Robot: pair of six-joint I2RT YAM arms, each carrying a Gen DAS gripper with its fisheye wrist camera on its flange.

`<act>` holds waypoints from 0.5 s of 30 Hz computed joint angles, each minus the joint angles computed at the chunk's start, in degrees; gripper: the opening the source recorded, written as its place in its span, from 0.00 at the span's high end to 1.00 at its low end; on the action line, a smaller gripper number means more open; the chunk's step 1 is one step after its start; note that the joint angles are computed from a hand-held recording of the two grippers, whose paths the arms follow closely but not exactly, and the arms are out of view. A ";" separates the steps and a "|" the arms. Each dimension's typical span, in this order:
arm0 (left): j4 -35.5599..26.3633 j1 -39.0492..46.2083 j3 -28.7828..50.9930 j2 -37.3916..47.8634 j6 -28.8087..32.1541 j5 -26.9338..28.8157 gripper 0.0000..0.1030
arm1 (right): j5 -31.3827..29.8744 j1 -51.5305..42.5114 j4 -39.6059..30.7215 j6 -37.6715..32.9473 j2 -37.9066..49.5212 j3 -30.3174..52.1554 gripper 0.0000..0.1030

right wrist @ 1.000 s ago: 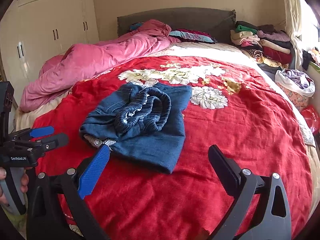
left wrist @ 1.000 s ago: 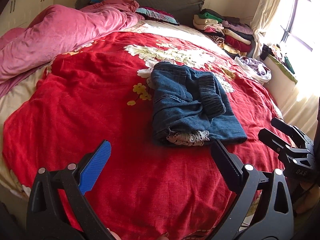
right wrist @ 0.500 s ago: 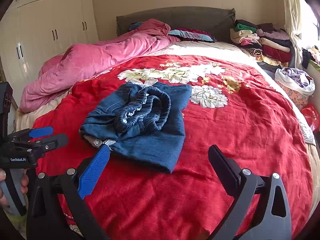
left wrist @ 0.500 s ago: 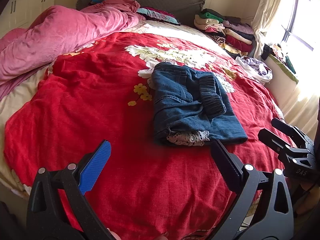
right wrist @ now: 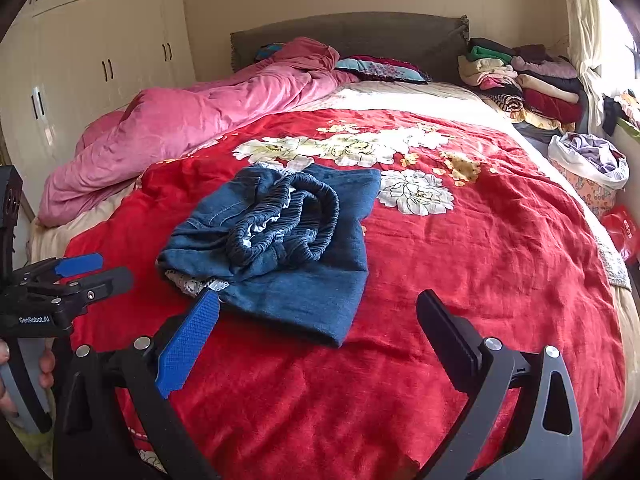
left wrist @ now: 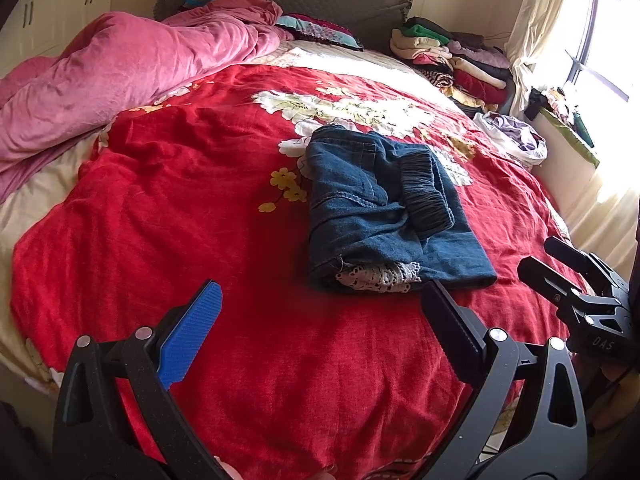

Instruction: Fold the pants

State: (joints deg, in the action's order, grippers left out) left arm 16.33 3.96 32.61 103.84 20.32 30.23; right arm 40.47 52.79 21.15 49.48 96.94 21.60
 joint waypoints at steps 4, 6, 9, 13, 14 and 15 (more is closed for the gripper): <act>0.07 0.03 -0.10 -0.17 -0.09 -0.26 0.09 | 0.02 -0.06 -0.04 0.11 -0.06 -0.08 0.04; -0.16 0.22 0.11 -0.17 0.06 -0.15 0.09 | 0.01 -0.12 0.04 0.40 0.01 -0.25 0.04; -0.64 0.51 0.36 -0.20 0.29 0.04 0.09 | 0.08 -0.23 -0.02 0.66 0.19 -0.28 0.04; -0.74 0.69 0.34 -0.37 0.81 -0.08 0.09 | 0.14 -0.15 -0.28 1.02 0.26 -0.28 0.04; -1.70 1.16 0.75 -0.34 1.37 0.59 0.09 | -0.01 -0.38 -0.29 0.89 0.15 -0.25 0.04; -1.94 1.27 0.80 -0.43 1.47 0.87 0.09 | 0.00 -0.44 -0.42 0.82 0.14 -0.18 0.04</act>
State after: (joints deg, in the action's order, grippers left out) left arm 14.39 5.23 33.41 103.41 21.79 31.10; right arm 40.47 52.35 20.73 50.30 97.08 21.42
